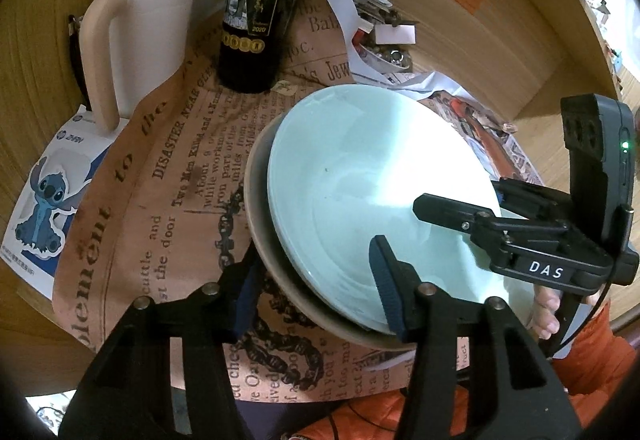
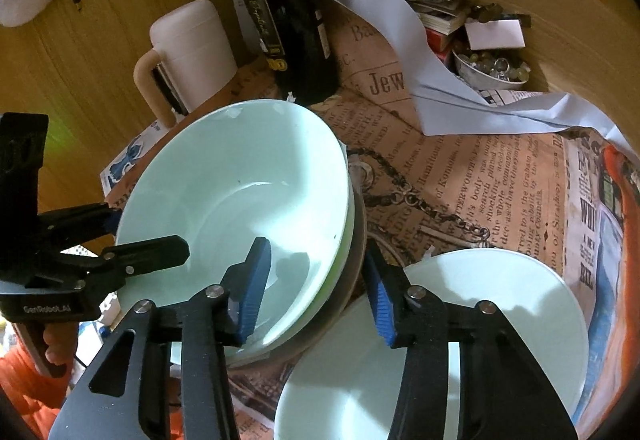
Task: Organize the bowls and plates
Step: 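Grip the rim of the nested bowl stack with the left tool, then lift the nested bowls with the left tool and carry them over the plate stack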
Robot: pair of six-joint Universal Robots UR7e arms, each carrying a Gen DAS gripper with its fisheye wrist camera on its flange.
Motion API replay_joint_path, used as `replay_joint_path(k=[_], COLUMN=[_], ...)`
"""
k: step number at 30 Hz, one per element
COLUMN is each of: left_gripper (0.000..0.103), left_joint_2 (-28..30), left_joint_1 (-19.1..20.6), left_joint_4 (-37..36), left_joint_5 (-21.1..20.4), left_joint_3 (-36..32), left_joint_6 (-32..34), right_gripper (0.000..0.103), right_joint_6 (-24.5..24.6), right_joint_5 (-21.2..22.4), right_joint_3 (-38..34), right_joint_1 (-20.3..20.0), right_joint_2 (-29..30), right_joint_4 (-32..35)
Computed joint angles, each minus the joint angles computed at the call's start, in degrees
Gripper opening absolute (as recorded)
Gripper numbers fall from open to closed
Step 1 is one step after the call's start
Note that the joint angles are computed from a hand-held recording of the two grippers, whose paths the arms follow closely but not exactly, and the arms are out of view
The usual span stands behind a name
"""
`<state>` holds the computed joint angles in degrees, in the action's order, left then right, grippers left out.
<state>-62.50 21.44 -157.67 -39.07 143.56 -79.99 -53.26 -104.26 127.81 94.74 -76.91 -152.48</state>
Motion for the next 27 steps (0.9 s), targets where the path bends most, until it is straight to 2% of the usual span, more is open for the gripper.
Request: replay_joint_path(k=[8,17,27], left_gripper=[0.052,0.052,0.052], left_joint_2=[1.2,0.8,0.2], left_joint_1=[-0.5,-0.4,-1.2], left_joint_4=[15.6,18.0,21.4], left_joint_5=[2.1,2.3,4.7], left_joint_3=[-4.9,-5.6,-6.4], left_joint_6=[-7.0,-9.5,-11.4], right_gripper=[0.035,0.034,0.032], right_joint_6=[1.3,1.1,2.3], right_joint_5=[0.4,1.3,3.3], right_joint_3=[0.7,1.7,1.7], right_joint_1=[0.0,-0.1,-0.1], right_joint_2=[-0.4,-0.9,-2.0], right_joint_4=[-2.2,-4.2,-4.0])
